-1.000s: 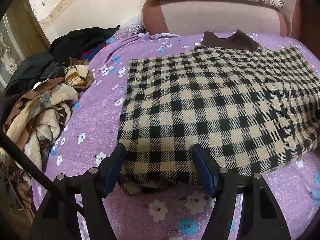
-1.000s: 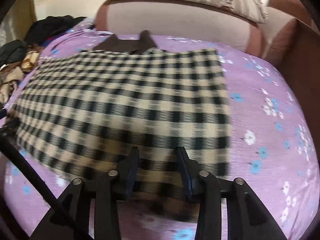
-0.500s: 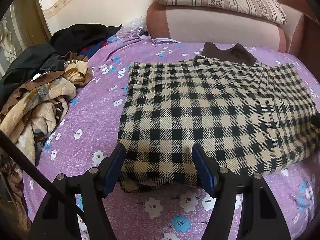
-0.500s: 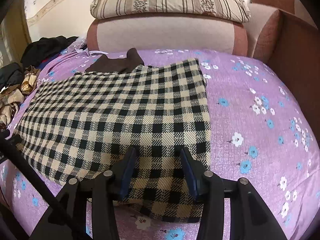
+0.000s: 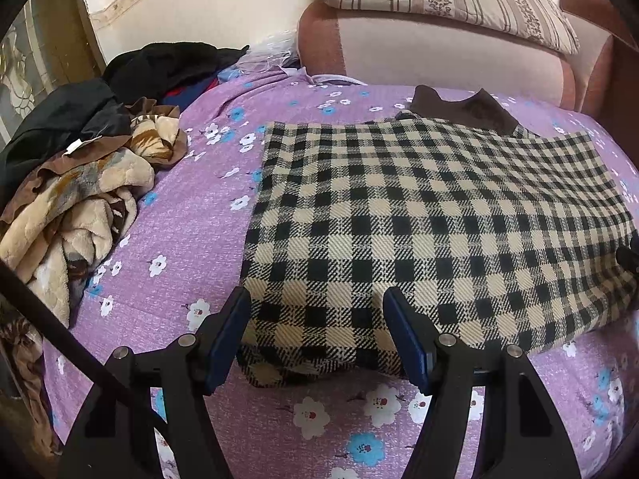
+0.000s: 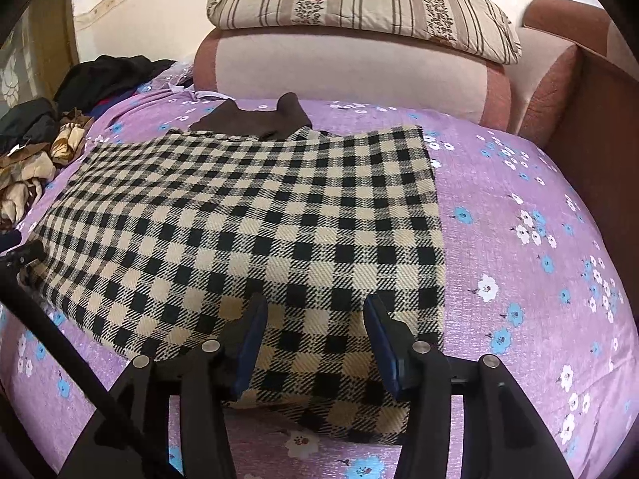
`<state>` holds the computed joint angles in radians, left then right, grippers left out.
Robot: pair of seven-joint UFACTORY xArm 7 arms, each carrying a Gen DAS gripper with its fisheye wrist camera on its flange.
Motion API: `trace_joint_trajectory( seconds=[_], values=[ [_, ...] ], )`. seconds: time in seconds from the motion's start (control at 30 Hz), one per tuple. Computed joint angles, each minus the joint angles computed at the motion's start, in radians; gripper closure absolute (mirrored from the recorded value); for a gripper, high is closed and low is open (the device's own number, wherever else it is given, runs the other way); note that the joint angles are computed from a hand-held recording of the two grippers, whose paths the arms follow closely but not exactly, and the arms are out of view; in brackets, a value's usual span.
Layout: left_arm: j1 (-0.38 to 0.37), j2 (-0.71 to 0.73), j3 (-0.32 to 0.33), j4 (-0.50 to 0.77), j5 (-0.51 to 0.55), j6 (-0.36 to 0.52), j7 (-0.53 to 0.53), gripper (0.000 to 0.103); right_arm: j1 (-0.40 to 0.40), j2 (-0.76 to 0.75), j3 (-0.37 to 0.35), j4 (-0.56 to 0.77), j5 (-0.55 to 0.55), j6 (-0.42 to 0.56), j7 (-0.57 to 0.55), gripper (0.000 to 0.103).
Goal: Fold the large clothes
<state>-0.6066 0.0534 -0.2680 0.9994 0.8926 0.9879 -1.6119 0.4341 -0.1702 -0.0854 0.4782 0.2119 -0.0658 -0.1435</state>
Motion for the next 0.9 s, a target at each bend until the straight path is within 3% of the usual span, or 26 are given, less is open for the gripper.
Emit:
trace_joint_trajectory(
  seconds=[0.07, 0.2, 0.63, 0.9],
  values=[
    [0.008, -0.019, 0.005, -0.017, -0.008, -0.019, -0.013, 0.035, 0.013, -0.003, -0.006, -0.003, -0.001, -0.004, -0.010, 0.049],
    [0.030, -0.053, 0.003, -0.046, -0.019, -0.015, -0.043, 0.035, -0.053, -0.007, 0.066, -0.013, -0.053, -0.023, 0.017, 0.049],
    [0.066, -0.087, -0.021, -0.077, -0.020, 0.001, -0.070, 0.035, -0.446, -0.020, 0.474, -0.040, -0.283, -0.067, 0.177, 0.047],
    [0.068, -0.087, -0.022, -0.078, -0.020, -0.001, -0.068, 0.035, -0.502, -0.030, 0.542, -0.051, -0.302, -0.090, 0.183, 0.046]
  ],
)
